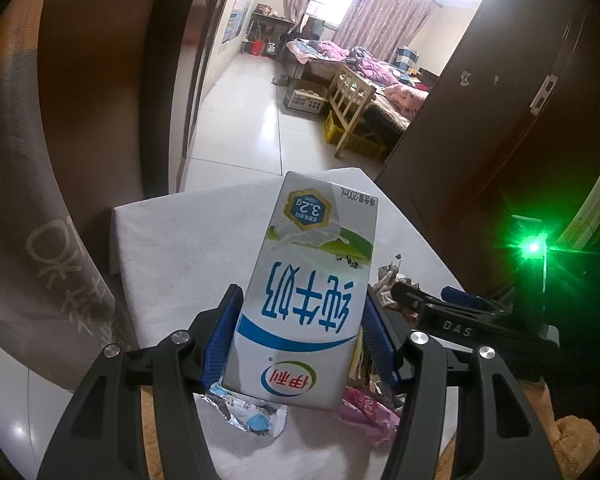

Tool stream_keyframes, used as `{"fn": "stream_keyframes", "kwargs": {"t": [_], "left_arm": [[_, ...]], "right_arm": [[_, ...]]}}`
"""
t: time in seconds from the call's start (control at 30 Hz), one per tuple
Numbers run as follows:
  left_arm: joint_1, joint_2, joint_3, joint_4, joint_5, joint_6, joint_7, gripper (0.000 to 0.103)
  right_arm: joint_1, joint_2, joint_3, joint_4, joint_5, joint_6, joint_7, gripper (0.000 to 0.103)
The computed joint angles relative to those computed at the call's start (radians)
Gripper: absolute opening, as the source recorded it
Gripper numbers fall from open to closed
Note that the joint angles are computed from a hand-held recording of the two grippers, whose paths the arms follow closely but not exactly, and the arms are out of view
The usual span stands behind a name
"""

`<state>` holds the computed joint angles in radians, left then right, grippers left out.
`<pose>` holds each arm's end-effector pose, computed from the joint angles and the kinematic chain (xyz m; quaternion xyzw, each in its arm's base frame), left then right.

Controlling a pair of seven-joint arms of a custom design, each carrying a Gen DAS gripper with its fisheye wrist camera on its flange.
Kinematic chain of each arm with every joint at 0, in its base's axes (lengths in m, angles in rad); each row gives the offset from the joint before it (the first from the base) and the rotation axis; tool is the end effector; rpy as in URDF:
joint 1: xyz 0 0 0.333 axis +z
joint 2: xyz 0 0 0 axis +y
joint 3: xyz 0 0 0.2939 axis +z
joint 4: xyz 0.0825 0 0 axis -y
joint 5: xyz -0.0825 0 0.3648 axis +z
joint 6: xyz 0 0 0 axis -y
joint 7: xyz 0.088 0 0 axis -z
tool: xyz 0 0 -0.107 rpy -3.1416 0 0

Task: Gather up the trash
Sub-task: 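Grasp the crumpled brown paper with the right tool while the left tool holds the milk carton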

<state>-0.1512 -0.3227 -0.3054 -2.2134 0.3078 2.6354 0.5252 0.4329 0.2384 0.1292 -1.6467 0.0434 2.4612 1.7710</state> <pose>0.4367 -0.2404 0.5726 -0.7576 0.5281 -0.3409 0.1756 0.5575 0.3414 0.5242 -0.7777 0.5595 -0.0826 0.2744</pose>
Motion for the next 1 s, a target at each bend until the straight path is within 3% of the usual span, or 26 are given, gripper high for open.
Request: {"fn": "stream_keyframes", "kwargs": {"t": [0.3, 0.57, 0.8, 1.0], "left_arm": [[-0.008, -0.005, -0.001, 0.002, -0.009, -0.013, 0.008, 0.056], [-0.005, 0.017, -0.007, 0.032, 0.014, -0.027, -0.006, 0.056], [-0.008, 0.021, -0.005, 0.034, 0.025, -0.028, -0.017, 0.056], [-0.011, 0.024, -0.001, 0.036, 0.025, -0.030, -0.014, 0.056]], "right_arm": [[0.012, 0.030, -0.010, 0.031, -0.032, -0.016, 0.062, 0.098], [0.002, 0.043, 0.015, 0.041, 0.030, -0.036, -0.033, 0.097], [-0.005, 0.026, 0.026, 0.006, 0.105, -0.005, -0.076, 0.059], [-0.022, -0.011, 0.028, -0.032, 0.173, 0.026, -0.095, 0.050]]}}
